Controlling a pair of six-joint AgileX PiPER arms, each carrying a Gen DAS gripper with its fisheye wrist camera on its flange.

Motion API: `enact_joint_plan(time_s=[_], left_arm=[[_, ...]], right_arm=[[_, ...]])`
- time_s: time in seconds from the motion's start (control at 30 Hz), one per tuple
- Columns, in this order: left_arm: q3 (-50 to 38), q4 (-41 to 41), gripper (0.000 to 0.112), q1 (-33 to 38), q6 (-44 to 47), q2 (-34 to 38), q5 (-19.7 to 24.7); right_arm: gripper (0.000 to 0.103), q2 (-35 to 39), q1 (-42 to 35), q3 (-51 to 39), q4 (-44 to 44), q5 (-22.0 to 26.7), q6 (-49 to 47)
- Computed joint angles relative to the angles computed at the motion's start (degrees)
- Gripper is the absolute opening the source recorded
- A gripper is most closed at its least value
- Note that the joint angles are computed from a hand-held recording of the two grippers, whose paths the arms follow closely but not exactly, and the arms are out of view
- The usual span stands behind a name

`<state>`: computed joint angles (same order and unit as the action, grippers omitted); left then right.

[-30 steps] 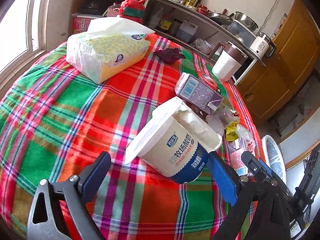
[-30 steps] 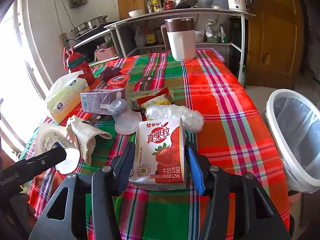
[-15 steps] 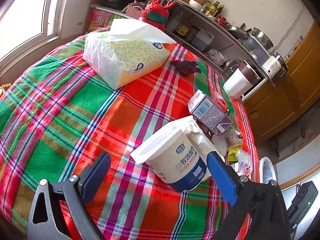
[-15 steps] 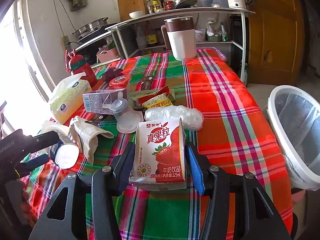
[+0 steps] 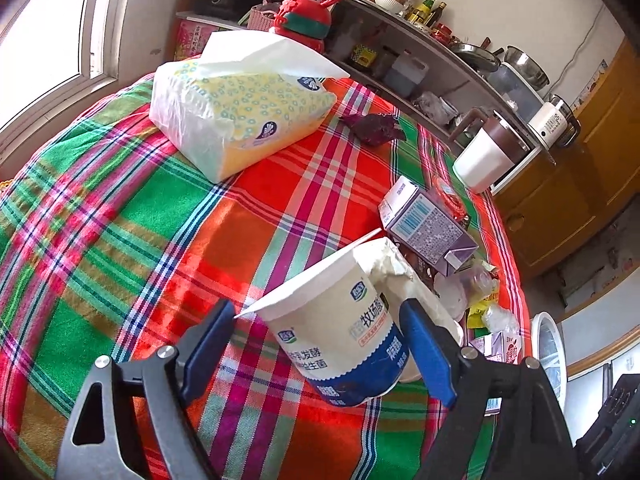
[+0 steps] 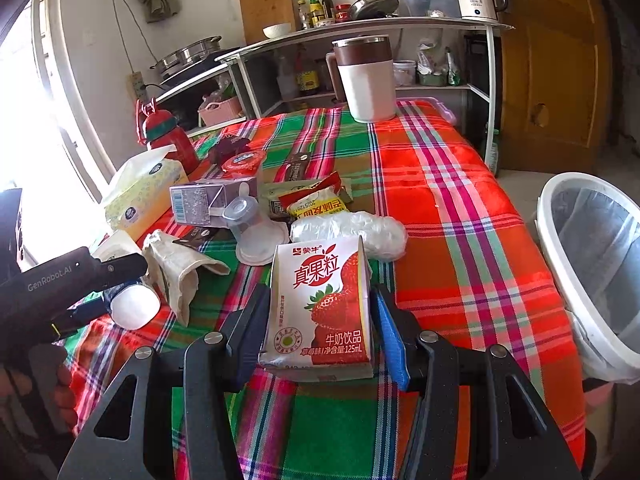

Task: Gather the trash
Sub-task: 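Grasp the white yogurt cup with the left gripper while right holds carton, then carry both items over the white bin and open both grippers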

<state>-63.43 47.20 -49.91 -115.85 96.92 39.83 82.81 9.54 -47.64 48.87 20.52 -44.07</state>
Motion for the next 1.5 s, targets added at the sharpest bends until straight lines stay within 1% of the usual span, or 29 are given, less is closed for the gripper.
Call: enact_joint_plan(time_s=[0.07, 0.13, 0.27, 0.33, 0.47, 0.53, 0.63, 0.73, 0.87, 1.03, 1.23, 1.37, 1.43, 1.5], left_arm=[[1.4, 1.2, 0.084, -0.1, -1.3, -1.0, -1.2], [2.3, 2.3, 0.083, -0.6, -2.6, -1.6, -1.2], [0.7, 4.0, 0.083, -4.0, -1.0, -0.9, 3.8], [-0.5, 4.6, 0.083, -5.6, 0.2, -0.6, 5.7], [-1.6, 6.2, 0.083, -8.2, 0.7, -0.9, 7.0], [-2.1, 6.9, 0.083, -9.3, 0.7, -1.1, 7.2], [-4.5, 7.3, 0.083, -11.2, 2.8, -0.3, 8.9], [-7.0, 7.4, 0.083, -12.0, 4.8, 0.7, 8.6], [-12.3, 6.6, 0.083, -12.2, 9.7, 3.5, 8.2], [-20.4, 5.0, 0.083, -12.2, 16.2, 8.2, 6.8], [-34.8, -0.2, 0.083, -11.7, 28.1, 16.8, 5.7], [-46.8, -7.3, 0.083, -10.9, 38.3, 23.9, 5.7], [-54.2, -10.7, 0.083, -10.9, 43.2, 28.1, 7.2], [-62.2, -15.8, 0.083, -10.2, 48.8, 32.7, 7.8]], right_arm=[[0.052, -0.4, -0.5, 0.4, 1.5, 0.4, -1.5], [0.052, -0.9, -1.2, 0.8, 3.0, 1.1, -3.1], [0.052, -2.2, -2.9, 2.2, 7.7, 2.4, -8.2], [0.052, -2.9, -4.6, 3.0, 11.6, 4.3, -12.4], [0.052, -4.8, -7.8, 4.4, 15.8, 7.4, -17.7], [0.052, -5.7, -9.1, 4.8, 16.4, 8.5, -18.5], [0.052, -7.2, -11.6, 5.4, 17.2, 10.1, -19.8], [0.052, -8.2, -14.4, 5.4, 17.3, 11.9, -20.1], [0.052, -8.8, -19.2, 4.8, 17.3, 14.4, -20.7], [0.052, -8.8, -25.4, 3.0, 16.5, 17.1, -20.5], [0.052, -6.2, -35.0, -0.6, 16.5, 20.3, -21.7], [0.052, -3.4, -40.5, -3.7, 15.6, 22.0, -21.7], [0.052, -1.8, -42.4, -5.1, 14.8, 21.8, -21.3], [0.052, -0.1, -44.3, -6.7, 14.1, 22.1, -21.0]])
